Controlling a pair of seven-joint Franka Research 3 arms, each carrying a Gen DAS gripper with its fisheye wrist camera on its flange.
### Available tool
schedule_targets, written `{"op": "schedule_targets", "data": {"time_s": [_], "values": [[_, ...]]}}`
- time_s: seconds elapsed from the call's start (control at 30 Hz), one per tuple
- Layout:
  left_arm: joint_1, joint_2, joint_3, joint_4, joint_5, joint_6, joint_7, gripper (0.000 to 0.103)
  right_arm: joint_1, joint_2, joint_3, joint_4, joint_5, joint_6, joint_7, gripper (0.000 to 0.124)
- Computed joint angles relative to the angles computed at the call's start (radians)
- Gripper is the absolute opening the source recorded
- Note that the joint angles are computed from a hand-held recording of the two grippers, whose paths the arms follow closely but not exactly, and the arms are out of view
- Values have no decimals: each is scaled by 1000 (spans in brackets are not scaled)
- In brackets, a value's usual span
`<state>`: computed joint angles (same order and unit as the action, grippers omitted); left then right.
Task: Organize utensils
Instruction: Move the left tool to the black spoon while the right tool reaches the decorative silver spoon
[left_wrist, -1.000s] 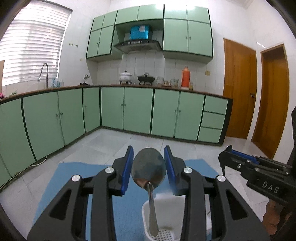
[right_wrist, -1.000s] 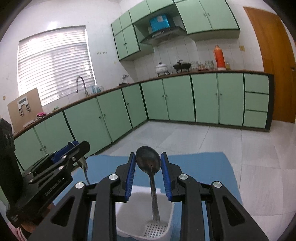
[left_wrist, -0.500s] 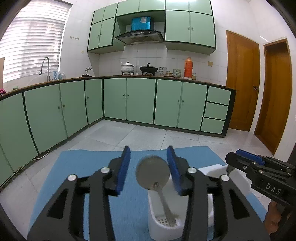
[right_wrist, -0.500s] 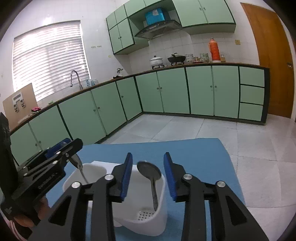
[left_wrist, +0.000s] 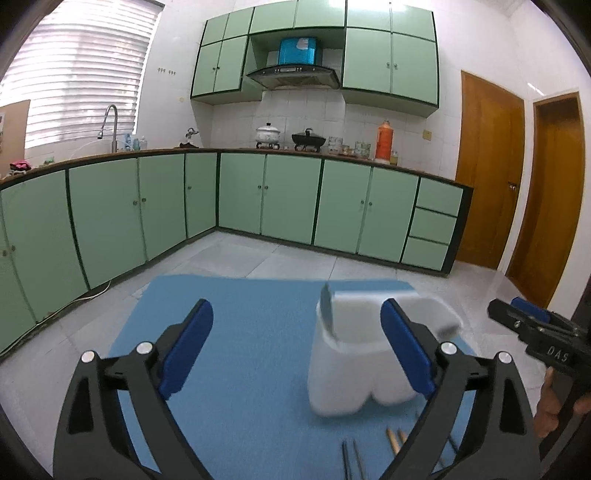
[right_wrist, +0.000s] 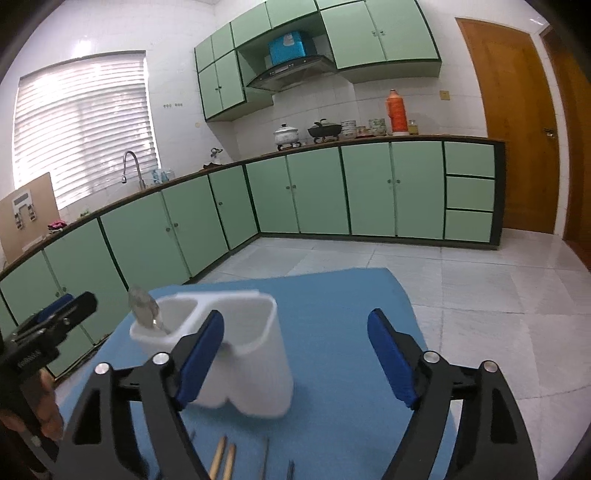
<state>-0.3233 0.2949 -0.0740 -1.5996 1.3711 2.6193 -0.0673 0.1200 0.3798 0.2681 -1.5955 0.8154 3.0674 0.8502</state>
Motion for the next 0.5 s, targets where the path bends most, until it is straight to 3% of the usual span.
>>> {"op": "schedule_targets", "data": {"time_s": [0.07,0.23,0.37,0.5], "values": [[0,-41,-13,-64,-39,-12,15,90,-22,-44,19,-68,35,11,-30,83],[20,-100,-60,-182,-205,-27,89,90,-14,-126,-8,-198,94,14,-47,83],[26,-107,-90,-233,-365,-63,171,91,14,-173,-51,-286,107,18,-49,83],[19,-96,-98,-253,-446,-99,214,91,34,-207,-75,-357,112,26,-51,83]]}}
